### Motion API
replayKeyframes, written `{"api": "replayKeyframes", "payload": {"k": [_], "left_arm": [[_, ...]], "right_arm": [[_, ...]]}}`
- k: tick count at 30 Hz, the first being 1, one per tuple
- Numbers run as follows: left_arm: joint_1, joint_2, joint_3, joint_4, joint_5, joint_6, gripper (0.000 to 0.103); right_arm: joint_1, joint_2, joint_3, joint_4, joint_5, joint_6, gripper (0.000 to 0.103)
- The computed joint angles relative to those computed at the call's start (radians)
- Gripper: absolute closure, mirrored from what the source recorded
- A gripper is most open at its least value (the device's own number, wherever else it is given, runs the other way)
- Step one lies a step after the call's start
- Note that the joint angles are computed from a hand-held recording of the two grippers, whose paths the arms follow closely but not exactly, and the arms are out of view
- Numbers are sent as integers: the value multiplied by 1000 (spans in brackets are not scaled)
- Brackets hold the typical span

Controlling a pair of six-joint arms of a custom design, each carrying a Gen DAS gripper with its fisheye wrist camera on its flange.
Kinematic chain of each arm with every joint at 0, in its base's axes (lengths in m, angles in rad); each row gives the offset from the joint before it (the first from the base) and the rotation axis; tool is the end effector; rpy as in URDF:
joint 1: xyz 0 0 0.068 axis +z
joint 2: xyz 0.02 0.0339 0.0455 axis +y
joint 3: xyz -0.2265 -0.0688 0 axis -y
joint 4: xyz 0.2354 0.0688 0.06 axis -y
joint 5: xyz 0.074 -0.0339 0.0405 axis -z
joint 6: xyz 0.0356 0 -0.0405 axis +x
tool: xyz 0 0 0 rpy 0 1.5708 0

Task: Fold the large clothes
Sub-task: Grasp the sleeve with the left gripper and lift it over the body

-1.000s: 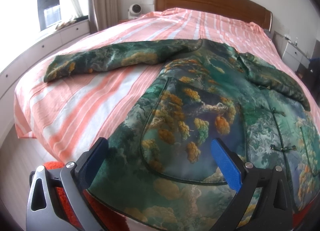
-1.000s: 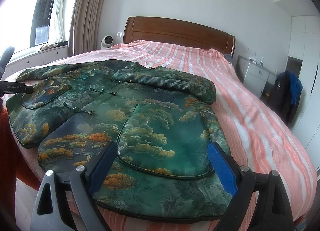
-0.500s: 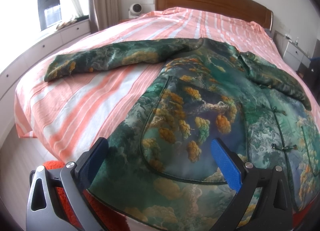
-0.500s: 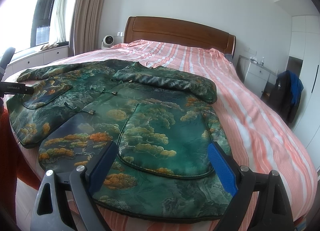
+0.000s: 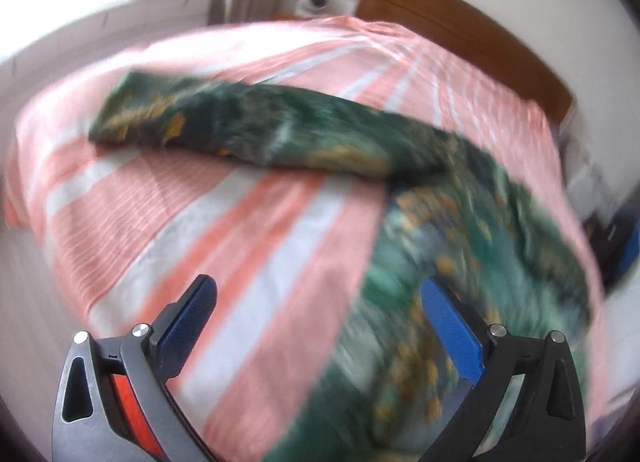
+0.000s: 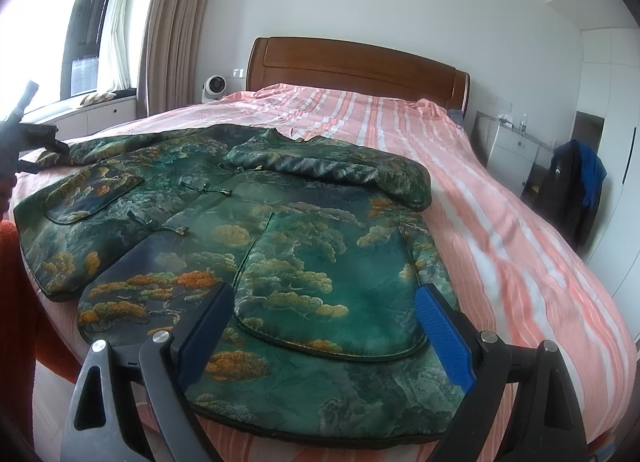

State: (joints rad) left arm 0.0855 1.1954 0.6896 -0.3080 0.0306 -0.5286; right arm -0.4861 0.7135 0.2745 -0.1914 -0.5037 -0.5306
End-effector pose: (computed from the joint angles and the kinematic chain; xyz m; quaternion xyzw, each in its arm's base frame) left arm 0.2464 0.0200 0.1830 -0.2754 0.8874 -0.0951 0.3573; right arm 0.1604 -0.0653 0.1540 -0.1321 0.8606 -0.0195 0.4914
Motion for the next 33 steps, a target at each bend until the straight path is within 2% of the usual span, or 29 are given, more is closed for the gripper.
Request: {"api": "replayKeyframes", "payload": {"k": [3, 5, 8, 12, 13, 14, 16, 17, 21, 22, 25, 28, 31, 33], "left_arm": [[198, 168, 64, 94, 215, -9, 1], [292, 325, 152, 142, 311, -32, 1], [394, 518, 284, 196, 350, -109, 1], [464, 653, 415, 233, 329, -193, 3], [472, 670, 449, 224, 313, -212, 13], [476, 683, 485, 205, 294, -218, 44], [464, 711, 593, 95, 239, -168, 90], [447, 710, 642, 50, 210, -132, 91], [296, 636, 797, -70, 21, 31, 92], [214, 619, 863, -110, -51, 99, 92], [-6, 618, 1034, -191, -186, 250, 92], [-244, 697, 1224, -261, -286, 343, 92], [-477, 859, 1423, -317, -351, 425, 91], [-594, 1020, 1586, -394, -361, 475, 81]], "right_arm": [[14, 20, 3, 8, 18, 6, 12], [22, 15, -1, 8, 27, 1, 12], [41, -10, -12, 1, 45, -8, 12], [69, -55, -32, -14, 78, -28, 12], [86, -57, -35, -14, 98, -29, 12], [94, -54, -36, -12, 107, -28, 12], [111, -46, -38, -8, 121, -23, 12], [116, -43, -39, -4, 124, -22, 12], [112, -45, -43, 3, 100, -27, 12], [105, -45, -42, 3, 87, -29, 12], [72, -22, -28, 4, 45, -34, 12], [22, 17, -5, 2, -2, -28, 12], [-23, 31, 15, -8, -44, -13, 12], [-44, 28, 21, -14, -65, -12, 12]]}}
